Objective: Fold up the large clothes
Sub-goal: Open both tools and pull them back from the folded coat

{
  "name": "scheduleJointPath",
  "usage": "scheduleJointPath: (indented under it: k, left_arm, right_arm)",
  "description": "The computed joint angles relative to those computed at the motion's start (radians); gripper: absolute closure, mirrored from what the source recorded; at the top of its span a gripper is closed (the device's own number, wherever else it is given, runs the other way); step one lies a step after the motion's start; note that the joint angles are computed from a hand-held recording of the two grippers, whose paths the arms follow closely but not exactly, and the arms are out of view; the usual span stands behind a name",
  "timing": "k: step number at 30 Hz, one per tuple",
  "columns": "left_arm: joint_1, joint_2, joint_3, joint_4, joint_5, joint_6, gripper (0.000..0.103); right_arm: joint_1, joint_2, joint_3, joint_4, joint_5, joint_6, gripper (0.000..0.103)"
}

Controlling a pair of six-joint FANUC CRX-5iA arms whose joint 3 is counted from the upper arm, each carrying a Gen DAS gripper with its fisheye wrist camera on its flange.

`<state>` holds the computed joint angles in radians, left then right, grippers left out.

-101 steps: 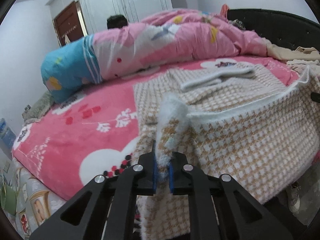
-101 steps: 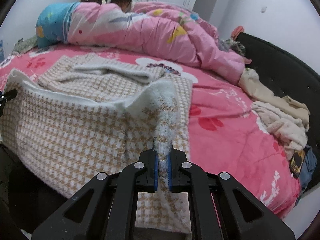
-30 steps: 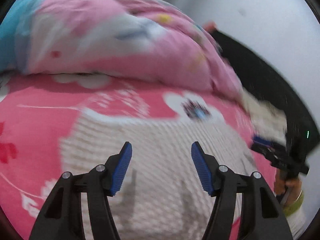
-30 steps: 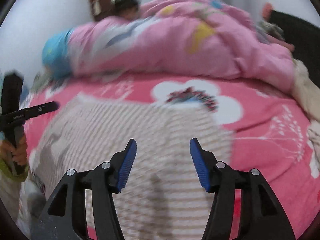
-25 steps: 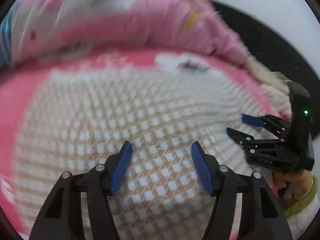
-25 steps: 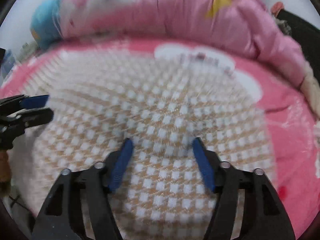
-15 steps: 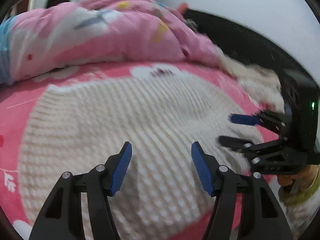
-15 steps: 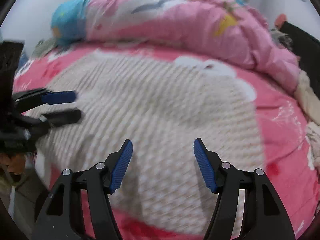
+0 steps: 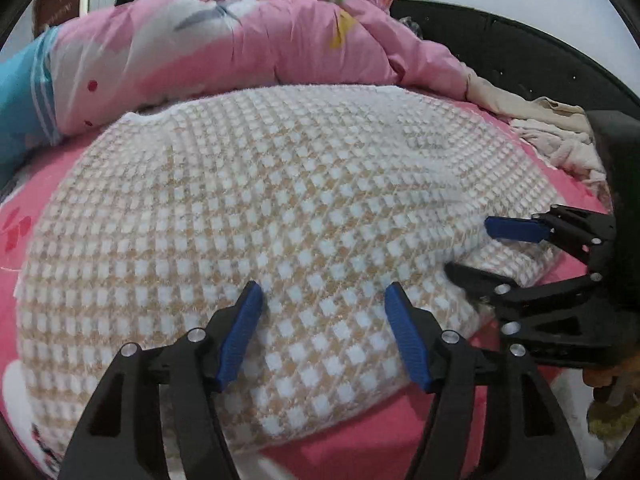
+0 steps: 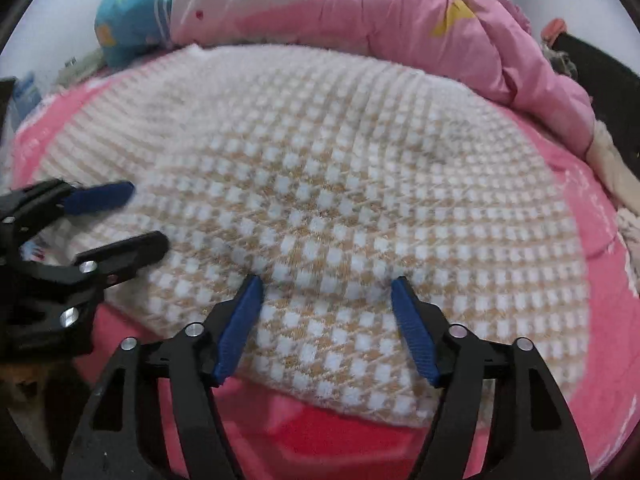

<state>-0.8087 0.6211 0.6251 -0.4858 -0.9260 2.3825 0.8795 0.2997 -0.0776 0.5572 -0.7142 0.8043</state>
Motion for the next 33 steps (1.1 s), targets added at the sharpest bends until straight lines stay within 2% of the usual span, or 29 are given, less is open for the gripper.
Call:
scheduleJointPath:
  k: [3, 4, 5, 7, 8, 9, 10, 11, 13, 14, 16, 17, 18, 20, 21, 23, 26, 30, 31, 33]
  left_arm:
    - [-0.016, -0.042, -0.028, -0.022, 0.008, 0.050, 0.040]
    - [-0.022, -0.075, -0.064, -0.044, 0.024, 0.091, 0.040]
    - [-0.034, -0.109, -0.102, -0.090, 0.037, 0.150, 0.039]
    - [-0.055, -0.181, -0.190, -0.213, 0.042, 0.323, 0.030]
    - [-0.037, -0.195, -0.222, -0.205, 0.025, 0.375, 0.030]
    - [-0.011, -0.186, -0.228, -0.152, 0.024, 0.374, 0.030]
    - [0.027, -0.193, -0.268, -0.081, 0.068, 0.351, 0.030]
    - [0.042, -0.207, -0.307, -0.062, 0.116, 0.353, 0.031]
    - [0.014, -0.236, -0.316, -0.118, 0.098, 0.385, 0.031]
    - [-0.003, -0.247, -0.314, -0.149, 0.080, 0.409, 0.031]
    - [-0.047, -0.285, -0.339, -0.263, 0.066, 0.514, 0.025]
    - [-0.056, -0.289, -0.347, -0.285, 0.050, 0.544, 0.021]
    - [-0.042, -0.280, -0.343, -0.262, 0.034, 0.548, 0.021]
    - [0.018, -0.253, -0.362, -0.128, 0.065, 0.487, 0.021]
    - [0.024, -0.247, -0.346, -0.112, 0.034, 0.453, 0.020]
    - [-0.015, -0.199, -0.243, -0.153, -0.100, 0.398, 0.019]
    - [-0.026, -0.234, -0.268, -0.154, -0.076, 0.440, 0.019]
    - [-0.091, -0.251, -0.232, -0.242, -0.116, 0.536, 0.019]
    - [-0.112, -0.252, -0.224, -0.270, -0.130, 0.551, 0.017]
    - [-0.150, -0.252, -0.190, -0.324, -0.165, 0.564, 0.007]
  right_arm:
    - [-0.010, -0.051, -0.007, -0.054, 0.005, 0.009, 0.039]
    - [-0.011, -0.090, -0.044, -0.028, 0.011, -0.028, 0.039]
    - [-0.018, -0.111, -0.076, 0.009, 0.020, -0.067, 0.039]
    - [-0.028, -0.141, -0.142, 0.112, -0.007, -0.189, 0.039]
    - [-0.042, -0.128, -0.141, 0.088, -0.013, -0.191, 0.038]
    - [-0.063, -0.110, -0.127, 0.012, 0.005, -0.142, 0.038]
    - [-0.076, -0.098, -0.125, -0.012, 0.027, -0.122, 0.038]
    - [-0.068, -0.103, -0.140, 0.008, 0.031, -0.140, 0.038]
    - [-0.045, -0.123, -0.134, 0.040, -0.022, -0.157, 0.039]
    - [-0.038, -0.151, -0.149, 0.049, -0.018, -0.177, 0.038]
    - [-0.013, -0.223, -0.228, 0.131, -0.001, -0.293, 0.035]
    - [-0.012, -0.238, -0.255, 0.172, -0.011, -0.354, 0.034]
    - [-0.019, -0.240, -0.269, 0.173, -0.018, -0.393, 0.034]
    - [-0.030, -0.231, -0.283, 0.104, -0.001, -0.398, 0.033]
    - [-0.033, -0.220, -0.276, 0.110, -0.005, -0.393, 0.033]
    - [0.004, -0.213, -0.260, 0.162, -0.073, -0.396, 0.032]
    - [0.035, -0.257, -0.254, 0.118, -0.071, -0.383, 0.026]
    - [0.096, -0.337, -0.329, 0.213, -0.064, -0.459, 0.016]
    - [0.101, -0.349, -0.337, 0.233, -0.050, -0.460, 0.013]
    - [0.136, -0.373, -0.357, 0.292, -0.052, -0.501, 0.009]
